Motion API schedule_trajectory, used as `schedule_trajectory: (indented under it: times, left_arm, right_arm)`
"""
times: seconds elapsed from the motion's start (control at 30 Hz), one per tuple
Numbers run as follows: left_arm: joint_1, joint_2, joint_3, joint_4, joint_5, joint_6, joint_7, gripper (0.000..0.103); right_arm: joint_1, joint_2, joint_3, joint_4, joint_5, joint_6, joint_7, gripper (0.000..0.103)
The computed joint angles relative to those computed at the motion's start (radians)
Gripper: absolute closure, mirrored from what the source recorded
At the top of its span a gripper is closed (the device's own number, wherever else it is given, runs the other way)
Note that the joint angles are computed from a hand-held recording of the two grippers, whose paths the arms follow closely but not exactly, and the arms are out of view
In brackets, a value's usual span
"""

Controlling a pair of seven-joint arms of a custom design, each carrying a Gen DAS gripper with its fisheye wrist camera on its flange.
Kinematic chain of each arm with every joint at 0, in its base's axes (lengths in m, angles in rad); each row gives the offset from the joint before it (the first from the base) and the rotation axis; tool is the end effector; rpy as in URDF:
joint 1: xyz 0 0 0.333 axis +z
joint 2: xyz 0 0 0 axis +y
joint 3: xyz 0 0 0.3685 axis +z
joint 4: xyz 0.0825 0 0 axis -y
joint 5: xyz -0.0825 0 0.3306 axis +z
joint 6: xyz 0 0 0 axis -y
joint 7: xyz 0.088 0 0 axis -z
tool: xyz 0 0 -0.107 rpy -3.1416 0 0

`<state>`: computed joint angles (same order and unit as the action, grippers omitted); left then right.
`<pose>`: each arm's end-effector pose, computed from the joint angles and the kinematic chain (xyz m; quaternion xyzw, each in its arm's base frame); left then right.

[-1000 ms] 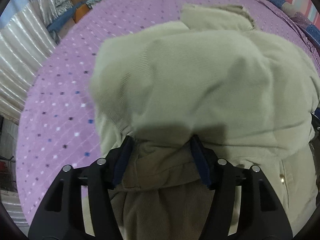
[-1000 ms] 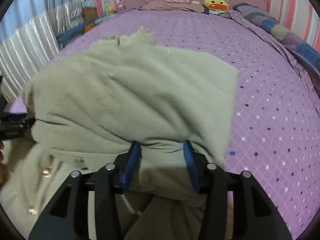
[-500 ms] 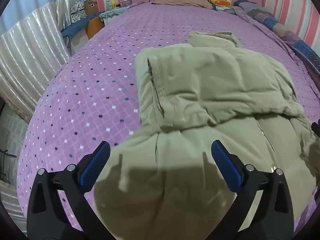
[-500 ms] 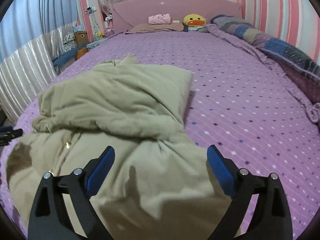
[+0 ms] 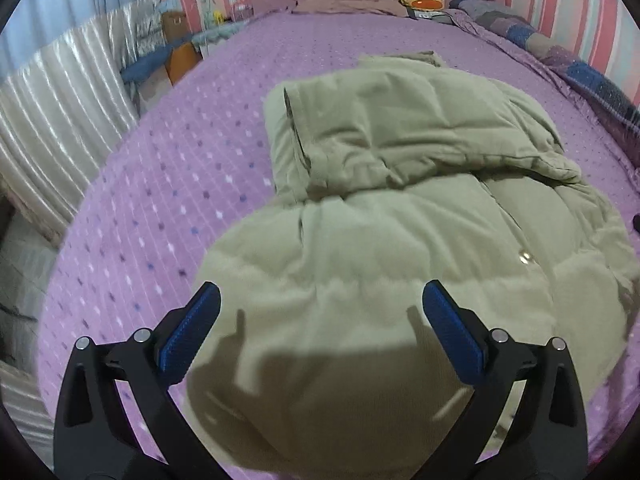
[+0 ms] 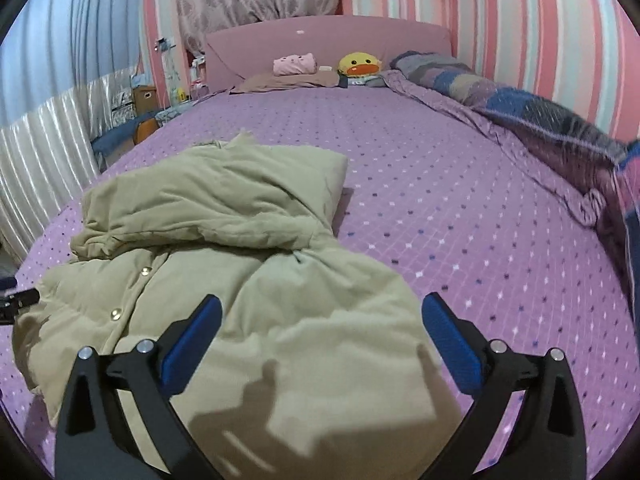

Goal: Fold large clothes

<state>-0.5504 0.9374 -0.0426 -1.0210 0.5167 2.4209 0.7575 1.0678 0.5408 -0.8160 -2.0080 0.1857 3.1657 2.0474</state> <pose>0.6814 -0.4376 0.3803 -0.6531 0.6974 -0.2059 0.2115 0.5956 0.2283 0.4365 -0.5852 0.7003 -0.2767 0.3009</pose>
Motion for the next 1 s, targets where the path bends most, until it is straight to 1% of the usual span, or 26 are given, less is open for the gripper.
schedule_trajectory:
  times: [0.03, 0.07, 0.1, 0.2, 0.23, 0.3, 0.37, 0.53, 0.6, 0.63, 0.7, 0.73, 0.83, 0.87, 0.9, 0.93, 0.97, 1.0]
  left_arm:
    - [0.008, -0.038, 0.002, -0.083, 0.005, 0.062, -0.040, 0.003]
    - [0.009, -0.064, 0.012, -0.140, 0.011, 0.106, -0.089, 0.003]
    - [0.002, -0.082, 0.029, -0.175, 0.025, 0.123, -0.133, 0.003]
    - [-0.004, -0.119, 0.045, -0.242, 0.068, 0.157, -0.198, 0.003]
    - [-0.005, -0.134, 0.049, -0.272, 0.086, 0.182, -0.221, 0.003]
    - [-0.014, -0.150, 0.056, -0.292, 0.115, 0.181, -0.249, 0.003]
    - [-0.018, -0.160, 0.055, -0.306, 0.139, 0.173, -0.264, 0.003]
    - [-0.022, -0.173, 0.046, -0.332, 0.179, 0.164, -0.300, 0.003]
    - [-0.027, -0.176, 0.048, -0.341, 0.199, 0.159, -0.313, 0.003]
    - [-0.040, -0.180, 0.060, -0.348, 0.220, 0.148, -0.329, 0.003]
    - [-0.047, -0.188, 0.068, -0.361, 0.252, 0.142, -0.354, 0.003]
    - [-0.047, -0.198, 0.070, -0.379, 0.268, 0.152, -0.372, 0.003]
    - [-0.019, -0.224, 0.060, -0.438, 0.297, 0.220, -0.412, 0.003]
    - [-0.005, -0.222, 0.049, -0.444, 0.291, 0.230, -0.407, 0.003]
    - [0.009, -0.220, 0.038, -0.448, 0.280, 0.238, -0.399, 0.003]
    - [0.027, -0.218, 0.027, -0.458, 0.263, 0.250, -0.390, 0.003]
    - [0.037, -0.220, 0.025, -0.472, 0.253, 0.261, -0.394, 0.003]
    - [0.043, -0.225, 0.025, -0.488, 0.247, 0.276, -0.398, 0.003]
  right_arm:
    - [0.011, -0.003, -0.008, -0.014, 0.003, 0.009, 0.004, 0.003]
    - [0.025, -0.008, -0.017, -0.031, 0.007, 0.019, 0.004, 0.003]
    - [0.039, -0.014, -0.025, -0.048, 0.014, 0.028, -0.001, 0.003]
    - [0.070, -0.020, -0.039, -0.070, 0.038, 0.031, -0.024, 0.003]
    - [0.109, -0.010, -0.078, -0.083, 0.045, 0.026, -0.026, 0.003]
    - [0.166, 0.011, -0.136, -0.093, 0.057, 0.007, -0.026, 0.003]
    - [0.196, 0.016, -0.159, -0.118, 0.074, 0.024, -0.026, 0.003]
    - [0.211, -0.001, -0.146, -0.169, 0.139, 0.059, -0.073, 0.003]
    - [0.204, -0.015, -0.123, -0.198, 0.168, 0.104, -0.093, 0.003]
    - [0.193, -0.027, -0.103, -0.211, 0.182, 0.128, -0.102, 0.003]
    - [0.193, -0.037, -0.092, -0.227, 0.212, 0.155, -0.119, 0.003]
    - [0.192, -0.043, -0.087, -0.234, 0.224, 0.168, -0.130, 0.003]
    - [0.200, -0.041, -0.091, -0.236, 0.261, 0.182, -0.167, 0.003]
    - [0.183, -0.046, -0.074, -0.235, 0.267, 0.191, -0.179, 0.003]
    - [0.182, -0.042, -0.074, -0.229, 0.280, 0.187, -0.190, 0.003]
    - [0.199, -0.024, -0.095, -0.221, 0.302, 0.176, -0.197, 0.003]
    - [0.197, -0.020, -0.094, -0.218, 0.315, 0.179, -0.206, 0.003]
    - [0.184, -0.026, -0.075, -0.220, 0.324, 0.193, -0.217, 0.003]
